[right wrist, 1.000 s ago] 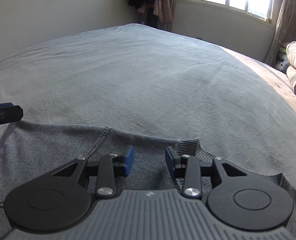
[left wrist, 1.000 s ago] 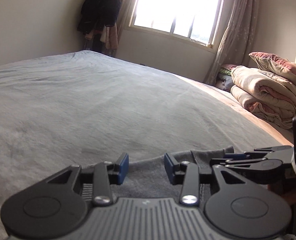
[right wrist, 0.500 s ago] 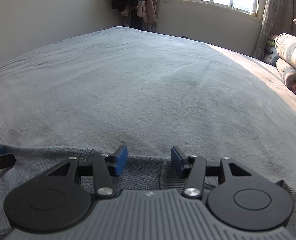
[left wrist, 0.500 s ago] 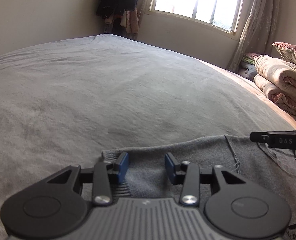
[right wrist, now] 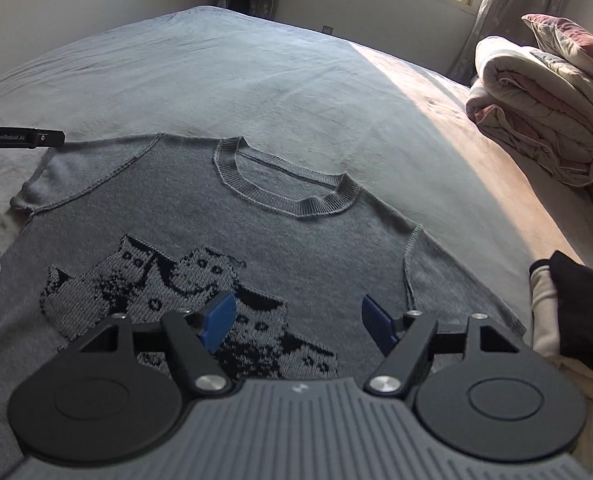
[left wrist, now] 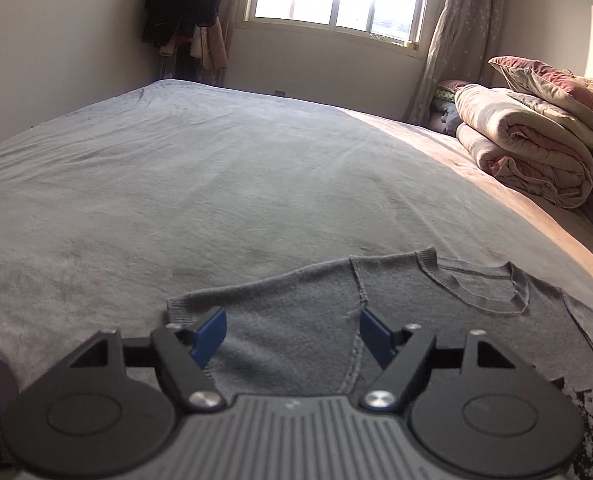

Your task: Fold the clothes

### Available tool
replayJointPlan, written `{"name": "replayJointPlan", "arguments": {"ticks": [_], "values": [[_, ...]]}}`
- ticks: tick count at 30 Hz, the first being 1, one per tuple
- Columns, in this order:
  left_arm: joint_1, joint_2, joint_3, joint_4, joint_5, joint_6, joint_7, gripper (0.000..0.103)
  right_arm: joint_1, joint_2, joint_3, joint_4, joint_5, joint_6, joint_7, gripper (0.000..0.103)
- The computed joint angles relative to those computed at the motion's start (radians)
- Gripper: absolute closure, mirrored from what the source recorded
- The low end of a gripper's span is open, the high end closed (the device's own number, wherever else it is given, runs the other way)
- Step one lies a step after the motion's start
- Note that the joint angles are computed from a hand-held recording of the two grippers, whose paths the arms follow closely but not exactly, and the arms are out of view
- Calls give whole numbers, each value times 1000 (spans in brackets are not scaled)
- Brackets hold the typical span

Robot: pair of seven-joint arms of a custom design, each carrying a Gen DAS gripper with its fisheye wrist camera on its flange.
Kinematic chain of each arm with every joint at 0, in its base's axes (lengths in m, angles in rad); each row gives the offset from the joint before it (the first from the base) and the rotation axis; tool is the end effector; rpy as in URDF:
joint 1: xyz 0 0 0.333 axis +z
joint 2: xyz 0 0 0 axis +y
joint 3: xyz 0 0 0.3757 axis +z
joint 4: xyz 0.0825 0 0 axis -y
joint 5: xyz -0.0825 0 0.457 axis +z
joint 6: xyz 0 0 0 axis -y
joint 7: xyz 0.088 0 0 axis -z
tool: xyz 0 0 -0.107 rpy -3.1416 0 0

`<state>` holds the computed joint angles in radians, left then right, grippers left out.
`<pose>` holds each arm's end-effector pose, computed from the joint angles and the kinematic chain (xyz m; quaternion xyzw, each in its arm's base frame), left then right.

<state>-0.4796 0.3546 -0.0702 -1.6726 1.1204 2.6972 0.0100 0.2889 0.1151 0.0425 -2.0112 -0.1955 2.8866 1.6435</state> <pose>0.6543 -0.4280 0.4845 -0.6710 0.5806 -0.3696 0.2759 0.6527 0.2354 0.5081 -0.7797 0.5024 -0.2500 0.2777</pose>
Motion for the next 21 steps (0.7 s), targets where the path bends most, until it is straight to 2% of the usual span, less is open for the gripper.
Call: {"name": "replayJointPlan", "arguments": {"ticks": [2, 4, 6, 8, 10, 11, 13, 15, 17, 18, 19, 21], "values": [[0, -12, -11, -22, 9, 86, -4, 24, -15, -45, 16, -69, 88, 30, -18, 30], [-19, -16, 0, -45, 65, 182, -66, 19, -21, -77, 26, -124, 169, 52, -43, 30], [-26, -15, -9, -63, 54, 234, -81, 18, -19, -112, 29, -183, 214, 63, -53, 30], [-20, -14, -40, -92, -40, 241, -2, 18, -12, -137, 30, -227, 297, 65, -104, 30], [-39, -21, -45, -126, -88, 222, 50, 18, 6, -168, 22, -271, 428, 58, -208, 30], [-60, -30, -33, -143, -85, 205, 47, 19, 15, -184, 17, -292, 469, 51, -240, 30], [-88, -52, -18, -179, -59, 184, 12, 19, 10, -223, 16, -338, 456, 50, -223, 30], [-107, -83, -6, -218, 11, 194, -79, 19, -3, -266, 12, -382, 430, 63, -174, 30], [-118, -107, 3, -241, 139, 225, -216, 19, 8, -304, -21, -423, 480, 83, -171, 30], [-125, -116, 8, -246, 224, 241, -307, 19, 14, -322, -39, -442, 506, 93, -170, 33], [-132, -119, 11, -240, 317, 255, -407, 19, 19, -340, -57, -460, 530, 101, -169, 47], [-127, -106, -6, -213, 433, 288, -541, 20, 52, -366, -115, -485, 618, 80, -185, 64]]}}
